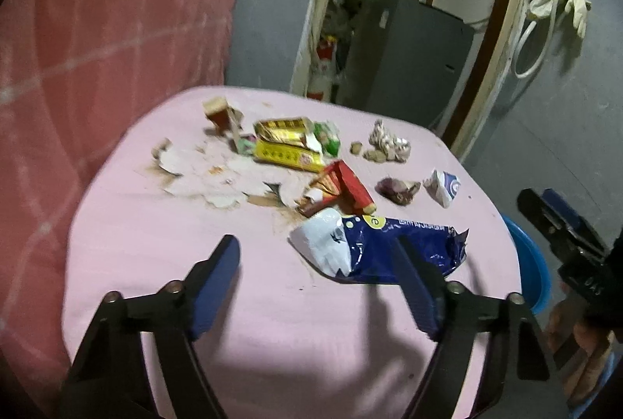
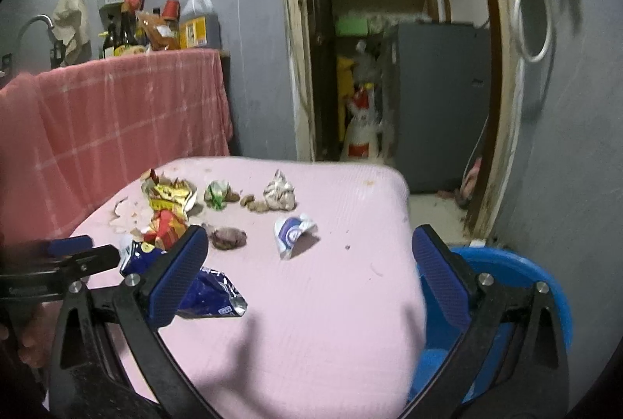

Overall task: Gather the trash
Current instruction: 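Reach the left gripper to the blue-and-white wrapper and close on it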

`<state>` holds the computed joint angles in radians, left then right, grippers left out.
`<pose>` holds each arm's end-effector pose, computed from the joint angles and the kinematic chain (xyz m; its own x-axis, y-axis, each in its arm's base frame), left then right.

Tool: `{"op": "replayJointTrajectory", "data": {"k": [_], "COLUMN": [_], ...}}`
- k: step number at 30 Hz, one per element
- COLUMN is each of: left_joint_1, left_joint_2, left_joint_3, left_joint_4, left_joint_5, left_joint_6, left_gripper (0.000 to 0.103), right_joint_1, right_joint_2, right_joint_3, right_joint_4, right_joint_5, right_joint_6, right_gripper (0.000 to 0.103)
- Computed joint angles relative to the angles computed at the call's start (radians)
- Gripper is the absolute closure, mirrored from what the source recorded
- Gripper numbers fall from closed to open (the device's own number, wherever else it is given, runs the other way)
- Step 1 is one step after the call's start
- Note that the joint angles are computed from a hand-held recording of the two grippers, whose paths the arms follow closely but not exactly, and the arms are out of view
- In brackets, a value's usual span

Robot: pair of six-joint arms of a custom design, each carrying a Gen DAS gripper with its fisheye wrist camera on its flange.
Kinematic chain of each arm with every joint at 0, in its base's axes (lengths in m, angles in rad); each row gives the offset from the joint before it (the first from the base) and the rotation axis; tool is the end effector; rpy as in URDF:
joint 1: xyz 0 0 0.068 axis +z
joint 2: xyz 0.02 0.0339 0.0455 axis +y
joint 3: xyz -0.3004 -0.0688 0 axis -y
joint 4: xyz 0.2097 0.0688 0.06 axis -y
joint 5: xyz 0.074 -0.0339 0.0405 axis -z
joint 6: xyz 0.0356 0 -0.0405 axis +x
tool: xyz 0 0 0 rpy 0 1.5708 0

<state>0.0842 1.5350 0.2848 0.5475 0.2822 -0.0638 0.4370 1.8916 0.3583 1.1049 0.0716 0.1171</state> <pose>0.2149 0.0082 0.1637 -0.6510 -0.1164 -0.7501 0.0896 0.9695 -0.2283 0.2567 0.1171 0.1458 -0.4162 -0.0658 -0.9069 -0.3167 0.9454 0.0768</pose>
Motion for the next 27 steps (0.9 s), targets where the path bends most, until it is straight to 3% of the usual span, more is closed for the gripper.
{"op": "replayJointTrajectory", "data": {"k": [4,12,17,27], "left_joint_1": [-0.021,-0.054,-0.038,-0.051], "left_joint_2": [0.054,0.063,0.061,0.058], "left_joint_3": [0.058,0.103,0.101,0.072], "left_joint_4": [-0.073,-0.135,-0.127,-0.074], "left_joint_5": [0.013,-0.015,0.006,0.002], "left_joint_6": [0.001,-0.009,-0.014,-0.035], "left_gripper": [0.046,0.070,0.077,0.083], "right_joint_1": [-0.027,-0.057,-0.056,-0.055], "right_joint_2": [0.027,0.077,0.095,0.169], "right_joint_3": [0.063,0.189,0.251,0.395], "right_joint_4": [-0.098,-0.272,-0.339,-0.492], "right_joint_5": [-0.067,-0.164,-0.189,-0.196], "right_joint_6": [0.015,0.031,0.045,0.070], "right_gripper": [0.020,0.035,0.043,0.072]}}
